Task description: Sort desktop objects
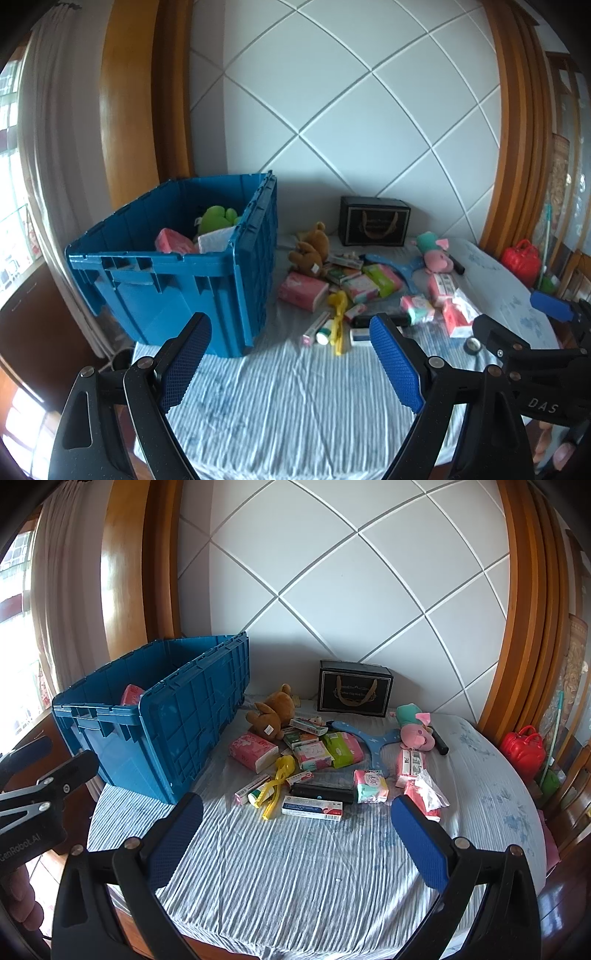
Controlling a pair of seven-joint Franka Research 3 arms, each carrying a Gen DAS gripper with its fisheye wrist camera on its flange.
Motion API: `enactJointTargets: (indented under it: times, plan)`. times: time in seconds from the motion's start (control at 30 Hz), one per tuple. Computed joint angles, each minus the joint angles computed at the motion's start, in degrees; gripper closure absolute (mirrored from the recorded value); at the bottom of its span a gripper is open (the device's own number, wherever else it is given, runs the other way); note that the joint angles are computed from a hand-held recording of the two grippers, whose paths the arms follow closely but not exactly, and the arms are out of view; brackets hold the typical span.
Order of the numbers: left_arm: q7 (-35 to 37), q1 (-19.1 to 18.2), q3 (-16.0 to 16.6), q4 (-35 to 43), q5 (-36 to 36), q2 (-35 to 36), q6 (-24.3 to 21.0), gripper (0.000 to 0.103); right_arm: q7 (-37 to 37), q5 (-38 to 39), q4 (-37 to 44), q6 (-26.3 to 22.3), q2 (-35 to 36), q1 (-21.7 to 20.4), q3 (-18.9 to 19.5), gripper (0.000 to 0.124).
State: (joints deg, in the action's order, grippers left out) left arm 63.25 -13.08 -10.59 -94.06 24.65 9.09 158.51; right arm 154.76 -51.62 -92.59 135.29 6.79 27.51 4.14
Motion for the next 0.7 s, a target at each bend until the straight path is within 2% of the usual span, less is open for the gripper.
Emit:
enactJointTargets:
  times: [0.2,0.33,0.7]
  plan:
    - [-4.1,0.0,1.0,-2.8,3.2,-1.2,4.9,0.015,-0.3,0.5,0.7,0.3,0.3,0.3,-0.1,0.021]
    - [-2.1,0.3,0.3,-1.3,2.0,-0.6,2.8,0.015,0.1,0.0,-0.5,0.9,-0.4,0.1,-0.1,0.021]
    - [-1.4,0.1,0.1,-1.5,1.3,-0.7,2.7,0.015,0.3,-0.3,-0.7,-0.2,-0.8,0.1,0.3,0.021]
